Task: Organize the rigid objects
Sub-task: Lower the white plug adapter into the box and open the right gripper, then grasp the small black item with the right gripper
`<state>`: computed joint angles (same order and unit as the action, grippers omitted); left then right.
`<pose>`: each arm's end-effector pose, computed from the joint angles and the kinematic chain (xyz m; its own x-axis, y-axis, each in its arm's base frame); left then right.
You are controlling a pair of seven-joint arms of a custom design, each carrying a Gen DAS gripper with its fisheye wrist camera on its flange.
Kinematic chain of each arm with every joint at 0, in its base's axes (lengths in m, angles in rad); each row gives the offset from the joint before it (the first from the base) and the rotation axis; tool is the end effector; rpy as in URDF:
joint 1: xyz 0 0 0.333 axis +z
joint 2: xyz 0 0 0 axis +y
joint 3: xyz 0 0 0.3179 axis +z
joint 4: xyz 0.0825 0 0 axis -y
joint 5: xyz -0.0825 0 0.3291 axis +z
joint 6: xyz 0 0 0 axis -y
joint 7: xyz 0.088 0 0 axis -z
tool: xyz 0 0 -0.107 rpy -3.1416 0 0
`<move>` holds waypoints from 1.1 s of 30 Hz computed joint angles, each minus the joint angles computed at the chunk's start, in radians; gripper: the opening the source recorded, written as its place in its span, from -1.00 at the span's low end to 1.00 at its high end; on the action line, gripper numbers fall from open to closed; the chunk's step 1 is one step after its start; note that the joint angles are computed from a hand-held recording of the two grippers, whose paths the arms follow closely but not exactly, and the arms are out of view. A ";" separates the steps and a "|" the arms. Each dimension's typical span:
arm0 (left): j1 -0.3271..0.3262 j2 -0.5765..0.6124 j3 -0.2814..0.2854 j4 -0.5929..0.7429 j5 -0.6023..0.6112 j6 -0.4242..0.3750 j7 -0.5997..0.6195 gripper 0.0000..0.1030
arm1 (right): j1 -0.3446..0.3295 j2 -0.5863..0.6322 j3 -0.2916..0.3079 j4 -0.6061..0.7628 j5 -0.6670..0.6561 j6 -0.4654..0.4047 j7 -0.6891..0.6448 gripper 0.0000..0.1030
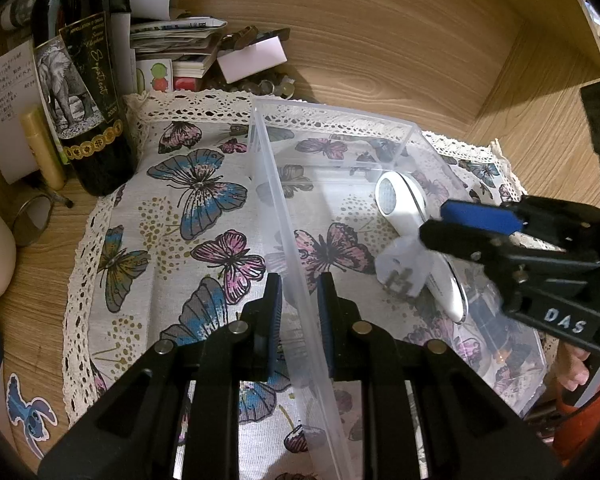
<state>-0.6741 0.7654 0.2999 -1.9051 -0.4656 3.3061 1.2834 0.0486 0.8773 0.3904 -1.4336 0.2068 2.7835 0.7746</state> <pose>0.5956 -0.2154 0.2366 0.1714 -0.9634 0.2060 -0.7496 -0.2632 -0.6073 0.6894 0.2235 0.2833 0.7541 -0.6565 -0.0215 -0.5398 -0.6008 -0.5896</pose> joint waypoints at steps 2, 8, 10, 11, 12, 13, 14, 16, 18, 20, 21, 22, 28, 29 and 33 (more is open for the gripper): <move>-0.003 0.001 0.003 0.001 0.001 -0.001 -0.001 -0.64 | -0.017 -0.014 0.017 -0.025 0.011 0.030 -0.013 -0.47; -0.001 0.000 0.002 0.000 0.002 0.000 -0.002 -0.64 | -0.067 -0.044 0.051 -0.070 0.028 0.114 -0.007 -0.22; -0.004 0.001 0.005 0.003 0.002 -0.003 -0.004 -0.64 | -0.087 -0.049 0.062 -0.080 0.031 0.144 0.006 -0.02; -0.005 0.002 0.007 0.005 0.003 -0.005 -0.005 -0.64 | -0.099 -0.056 0.066 -0.094 0.033 0.174 0.015 0.06; -0.004 0.002 0.006 0.006 0.004 -0.005 -0.005 -0.64 | -0.105 -0.061 0.065 -0.102 0.028 0.194 0.030 0.09; -0.004 0.001 0.005 0.003 0.005 -0.003 -0.006 -0.64 | -0.112 -0.065 0.061 -0.107 0.021 0.208 0.050 0.09; -0.004 0.001 0.006 0.002 0.005 -0.003 -0.006 -0.64 | -0.119 -0.068 0.059 -0.108 0.015 0.215 0.067 0.09; -0.005 0.002 0.007 0.003 0.006 -0.004 -0.007 -0.64 | -0.126 -0.067 0.042 -0.099 0.002 0.223 0.113 0.09; -0.005 0.002 0.008 0.005 0.007 -0.005 -0.007 -0.64 | -0.127 -0.058 0.021 -0.075 -0.014 0.211 0.163 0.13; -0.009 0.004 0.012 0.008 0.007 -0.007 -0.010 -0.64 | -0.118 -0.049 -0.013 -0.055 -0.032 0.207 0.219 0.18; -0.009 0.004 0.012 0.007 0.008 -0.007 -0.010 -0.64 | -0.112 -0.041 -0.032 -0.042 -0.042 0.201 0.246 0.19; -0.011 0.005 0.014 0.009 0.008 -0.007 -0.012 -0.64 | -0.107 -0.034 -0.045 -0.030 -0.053 0.193 0.270 0.19; -0.015 0.005 0.018 0.007 0.008 -0.005 -0.015 -0.64 | -0.066 0.021 -0.144 0.038 -0.124 0.139 0.395 0.19; -0.016 0.002 0.018 0.004 0.008 -0.005 -0.015 -0.64 | -0.065 0.031 -0.152 0.047 -0.132 0.128 0.408 0.19; -0.024 0.002 0.026 0.002 0.008 -0.007 -0.018 -0.64 | -0.068 0.061 -0.164 0.084 -0.153 0.078 0.434 0.18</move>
